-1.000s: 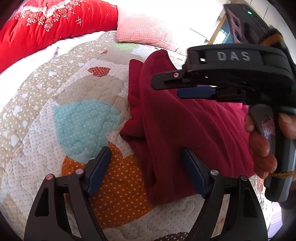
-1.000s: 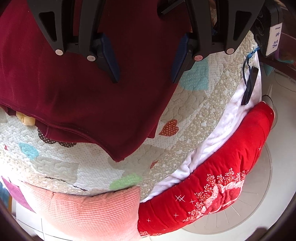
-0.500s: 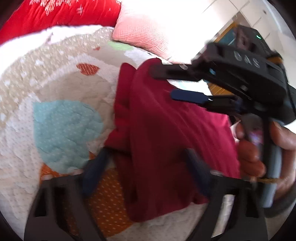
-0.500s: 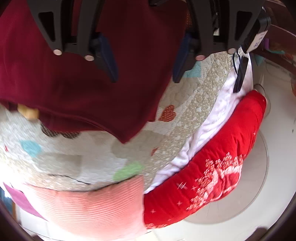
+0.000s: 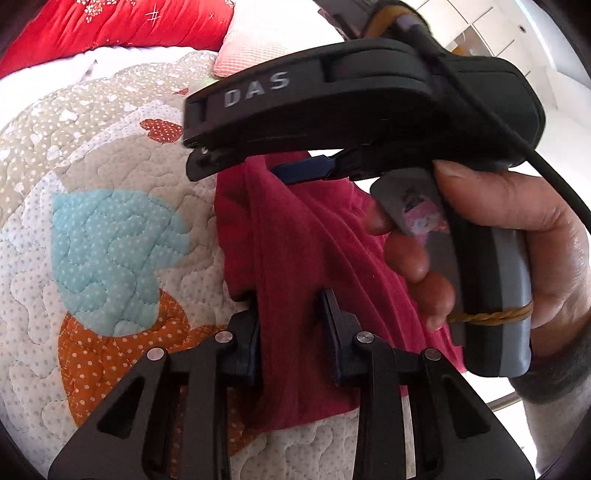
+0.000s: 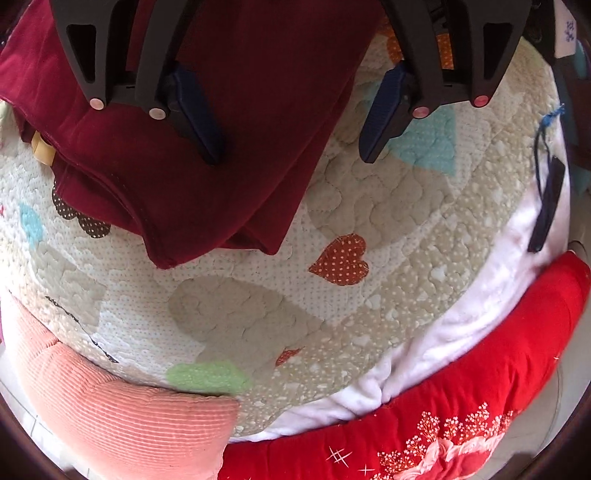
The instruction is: Fold small clothes
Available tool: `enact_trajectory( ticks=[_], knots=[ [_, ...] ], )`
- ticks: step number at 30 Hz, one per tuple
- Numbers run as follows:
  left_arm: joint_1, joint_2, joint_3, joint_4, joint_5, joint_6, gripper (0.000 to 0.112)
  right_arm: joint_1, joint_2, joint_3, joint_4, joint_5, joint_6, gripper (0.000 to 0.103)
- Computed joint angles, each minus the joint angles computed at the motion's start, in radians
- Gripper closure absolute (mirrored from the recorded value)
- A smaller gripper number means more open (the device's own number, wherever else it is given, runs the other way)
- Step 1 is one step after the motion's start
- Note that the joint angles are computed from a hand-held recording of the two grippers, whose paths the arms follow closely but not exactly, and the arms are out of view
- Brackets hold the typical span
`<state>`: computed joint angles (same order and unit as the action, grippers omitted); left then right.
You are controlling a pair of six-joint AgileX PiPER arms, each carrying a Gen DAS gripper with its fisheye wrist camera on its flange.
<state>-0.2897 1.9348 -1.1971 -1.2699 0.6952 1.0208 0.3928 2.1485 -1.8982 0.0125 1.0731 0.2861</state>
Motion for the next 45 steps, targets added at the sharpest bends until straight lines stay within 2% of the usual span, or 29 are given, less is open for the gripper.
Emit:
enact_trajectory(
  ticks=[4, 8, 10, 12, 15, 16, 18, 19, 22, 25, 27, 31, 35, 39, 45],
  knots=[
    [0.003, -0.005, 0.0, 0.009, -0.001, -0.006, 0.085, 0.016, 0.014, 0.0, -0.043, -0.002, 0.027, 0.021],
    [-0.048, -0.009, 0.01, -0.011, -0.046, -0.014, 0.085, 0.044, 0.048, -0.039, -0.129, 0.037, 0.028, 0.024],
    [-0.048, -0.008, 0.011, -0.013, -0.046, -0.013, 0.085, 0.063, 0.04, -0.019, -0.191, 0.031, 0.057, 0.041],
    [-0.048, -0.007, 0.011, -0.015, -0.046, -0.01, 0.085, 0.073, 0.015, 0.028, -0.233, 0.001, 0.082, 0.049],
    [-0.059, -0.017, 0.02, -0.017, -0.059, -0.006, 0.085, 0.08, -0.058, 0.153, -0.26, -0.093, 0.09, 0.066],
    [-0.061, -0.019, 0.027, -0.029, -0.063, 0.01, 0.085, 0.084, -0.08, 0.181, -0.26, -0.114, 0.094, 0.075],
    [-0.068, -0.04, 0.048, -0.055, -0.07, 0.042, 0.085, 0.067, -0.132, 0.236, -0.215, -0.164, 0.079, 0.084],
    [-0.069, -0.053, 0.061, -0.074, -0.072, 0.067, 0.085, 0.037, -0.183, 0.294, -0.147, -0.218, 0.052, 0.085],
    [-0.066, -0.096, 0.093, -0.141, -0.034, 0.136, 0.085, -0.048, -0.31, 0.432, 0.039, -0.329, -0.057, 0.088],
    [-0.081, -0.151, 0.118, -0.184, -0.01, 0.17, 0.085, -0.111, -0.39, 0.511, 0.194, -0.394, -0.156, 0.089],
    [-0.102, -0.18, 0.125, -0.185, -0.015, 0.169, 0.085, -0.16, -0.464, 0.571, 0.284, -0.413, -0.232, 0.089],
    [-0.186, -0.231, 0.116, -0.139, -0.051, 0.124, 0.085, -0.22, -0.616, 0.691, 0.347, -0.429, -0.287, 0.09],
    [-0.291, -0.236, 0.058, -0.068, -0.084, 0.023, 0.086, -0.309, -0.759, 0.794, 0.375, -0.421, -0.331, 0.09],
    [-0.408, -0.22, -0.016, 0.029, -0.123, -0.068, 0.085, -0.474, -0.862, 0.88, 0.482, -0.377, -0.481, 0.09],
    [-0.564, -0.099, -0.173, 0.223, -0.156, -0.26, 0.086, -0.756, -0.953, 1.0, 0.621, -0.288, -0.703, 0.091]
  ],
)
